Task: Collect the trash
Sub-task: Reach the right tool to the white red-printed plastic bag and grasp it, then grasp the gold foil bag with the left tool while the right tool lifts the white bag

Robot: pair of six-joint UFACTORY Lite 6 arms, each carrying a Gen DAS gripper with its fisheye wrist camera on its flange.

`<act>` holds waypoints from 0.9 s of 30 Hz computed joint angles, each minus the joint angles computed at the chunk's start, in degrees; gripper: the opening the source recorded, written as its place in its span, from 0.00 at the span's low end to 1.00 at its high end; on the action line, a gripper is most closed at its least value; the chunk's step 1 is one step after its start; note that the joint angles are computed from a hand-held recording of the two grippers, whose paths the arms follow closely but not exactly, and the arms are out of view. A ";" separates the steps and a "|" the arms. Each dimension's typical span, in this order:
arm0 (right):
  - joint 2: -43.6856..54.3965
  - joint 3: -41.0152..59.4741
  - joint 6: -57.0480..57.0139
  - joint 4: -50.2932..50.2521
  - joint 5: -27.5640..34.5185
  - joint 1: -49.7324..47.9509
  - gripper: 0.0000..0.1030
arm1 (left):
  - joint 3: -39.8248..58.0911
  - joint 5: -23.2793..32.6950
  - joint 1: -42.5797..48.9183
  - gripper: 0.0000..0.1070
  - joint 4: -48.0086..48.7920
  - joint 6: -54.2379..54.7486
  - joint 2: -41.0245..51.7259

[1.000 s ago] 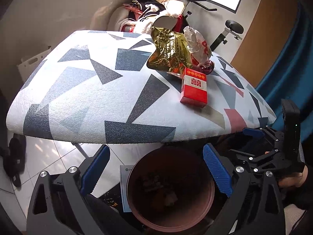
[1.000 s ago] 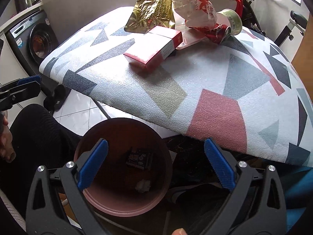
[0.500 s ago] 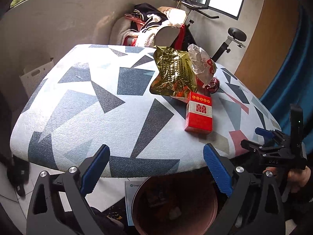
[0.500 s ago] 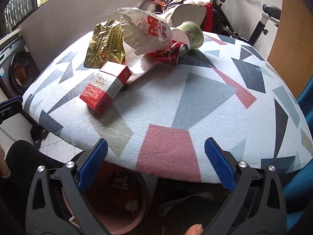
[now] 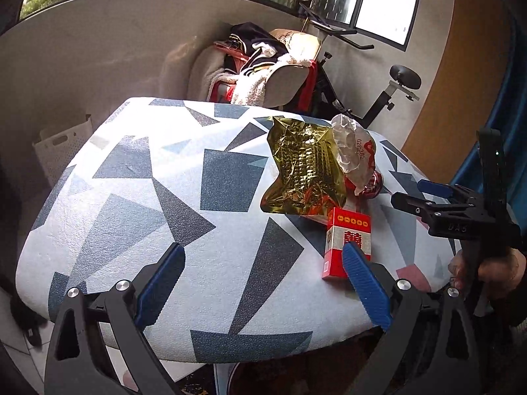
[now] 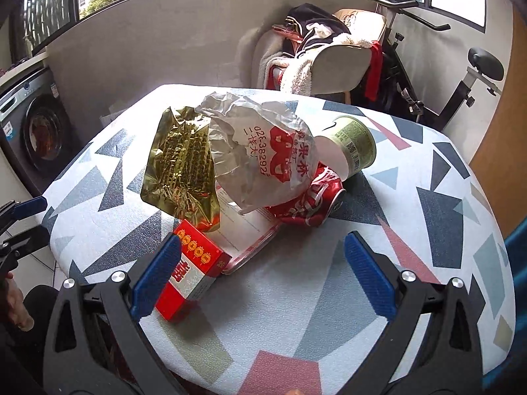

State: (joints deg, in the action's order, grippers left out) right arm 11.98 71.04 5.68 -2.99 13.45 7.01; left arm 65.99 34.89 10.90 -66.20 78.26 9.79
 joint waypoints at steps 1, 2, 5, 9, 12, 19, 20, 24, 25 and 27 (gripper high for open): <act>2.64 3.54 0.31 -0.27 0.02 0.19 0.94 | 0.29 -0.06 0.15 0.88 -0.39 0.08 0.60; 5.31 6.99 0.54 -0.45 -0.05 0.33 0.94 | 0.53 -0.08 0.32 0.88 -0.83 0.15 1.23; 13.16 16.07 0.92 -0.50 -0.29 0.77 0.95 | 1.28 -0.29 0.71 0.88 -0.60 -0.81 3.07; 25.39 32.05 -3.67 4.66 5.66 0.88 0.94 | 1.12 -0.34 1.22 0.88 -1.85 0.67 3.95; 30.66 39.83 -5.58 9.04 9.00 0.28 0.95 | 1.08 -0.21 1.43 0.88 -2.40 1.61 4.42; 27.26 34.45 -17.75 20.14 6.66 -1.55 0.59 | 2.90 -0.47 0.92 0.88 -1.96 0.72 6.72; 25.90 32.64 -19.26 21.61 5.84 -1.78 0.54 | 3.22 -0.45 0.77 0.88 -1.91 0.39 7.04; 18.90 23.42 -35.37 38.77 2.17 -3.86 0.47 | 5.50 1.25 0.30 0.88 -1.28 -2.48 8.84; 17.29 21.39 -38.66 42.03 1.45 -4.14 0.46 | 6.23 1.92 0.12 0.88 -1.26 -3.23 9.29; 14.21 17.66 -45.30 48.54 0.31 -4.61 0.44 | 8.17 3.53 -0.25 0.88 -1.27 -4.87 10.47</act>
State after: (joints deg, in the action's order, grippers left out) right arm 26.19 88.70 -39.62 45.56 13.75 2.40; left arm 74.16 38.42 10.65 -67.48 73.39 20.26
